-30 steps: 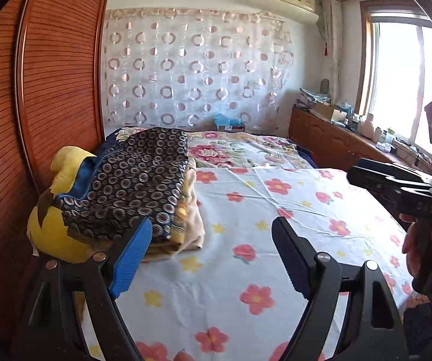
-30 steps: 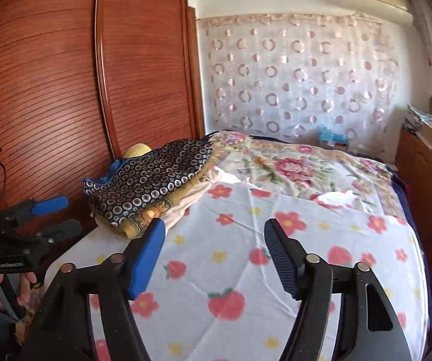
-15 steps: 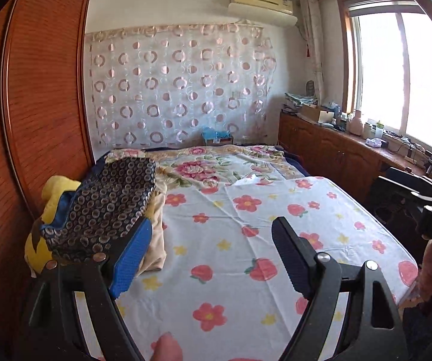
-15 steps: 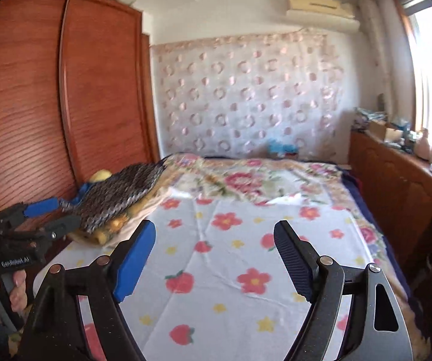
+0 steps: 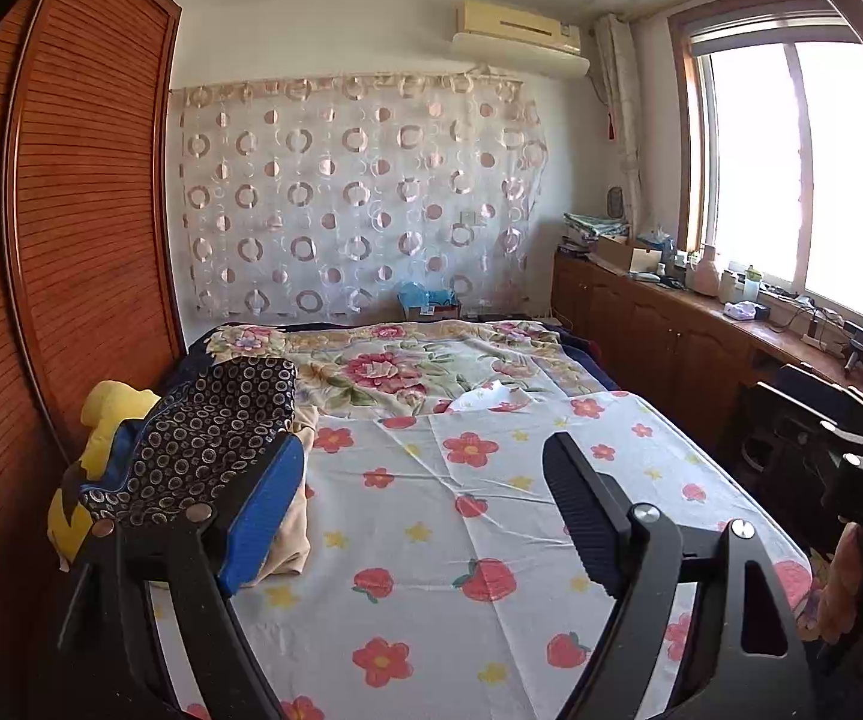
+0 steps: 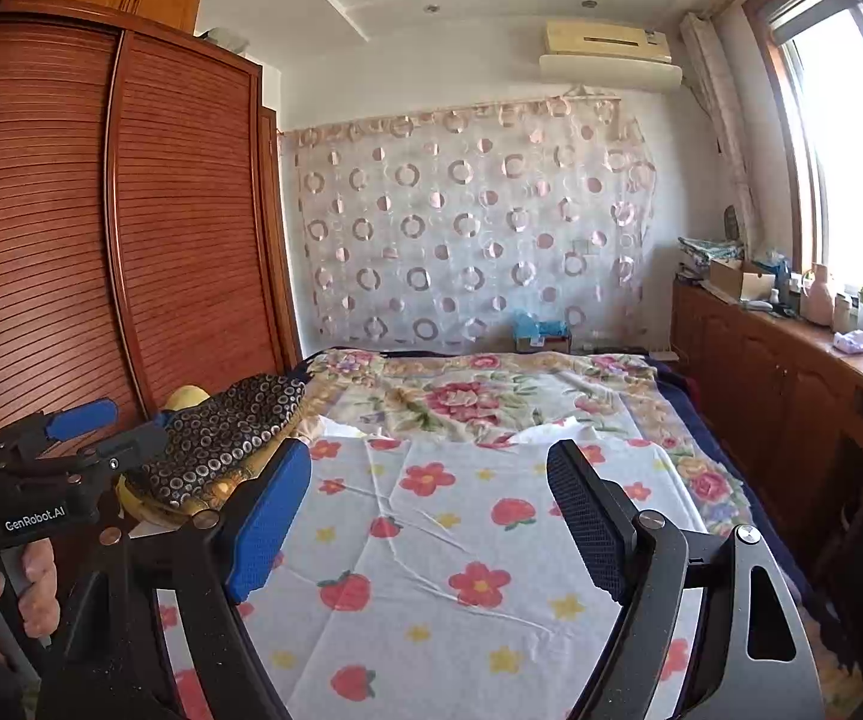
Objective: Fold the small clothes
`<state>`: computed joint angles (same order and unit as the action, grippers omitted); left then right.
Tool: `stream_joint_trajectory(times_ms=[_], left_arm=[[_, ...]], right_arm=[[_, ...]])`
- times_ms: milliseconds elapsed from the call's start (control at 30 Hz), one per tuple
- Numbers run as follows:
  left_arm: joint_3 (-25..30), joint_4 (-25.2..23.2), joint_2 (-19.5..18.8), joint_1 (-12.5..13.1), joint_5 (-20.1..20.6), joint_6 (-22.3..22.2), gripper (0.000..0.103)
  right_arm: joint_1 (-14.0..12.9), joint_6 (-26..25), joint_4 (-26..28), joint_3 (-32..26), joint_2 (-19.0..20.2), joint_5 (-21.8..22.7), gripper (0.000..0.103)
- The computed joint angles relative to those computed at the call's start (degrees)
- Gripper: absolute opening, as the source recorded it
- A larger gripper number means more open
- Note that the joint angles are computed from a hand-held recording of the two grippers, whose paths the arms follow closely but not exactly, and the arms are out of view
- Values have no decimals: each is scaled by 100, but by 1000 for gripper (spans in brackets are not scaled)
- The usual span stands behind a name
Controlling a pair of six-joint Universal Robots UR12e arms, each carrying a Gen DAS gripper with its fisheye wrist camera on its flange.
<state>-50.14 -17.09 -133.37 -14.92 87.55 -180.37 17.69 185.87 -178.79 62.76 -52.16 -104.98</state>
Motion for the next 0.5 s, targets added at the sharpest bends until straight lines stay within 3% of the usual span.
stream_joint_trajectory(times_ms=[500], left_arm=[[6, -14, -8, -13, 91, -27, 83]], right_arm=[[-118, -7, 20, -8, -9, 124, 83]])
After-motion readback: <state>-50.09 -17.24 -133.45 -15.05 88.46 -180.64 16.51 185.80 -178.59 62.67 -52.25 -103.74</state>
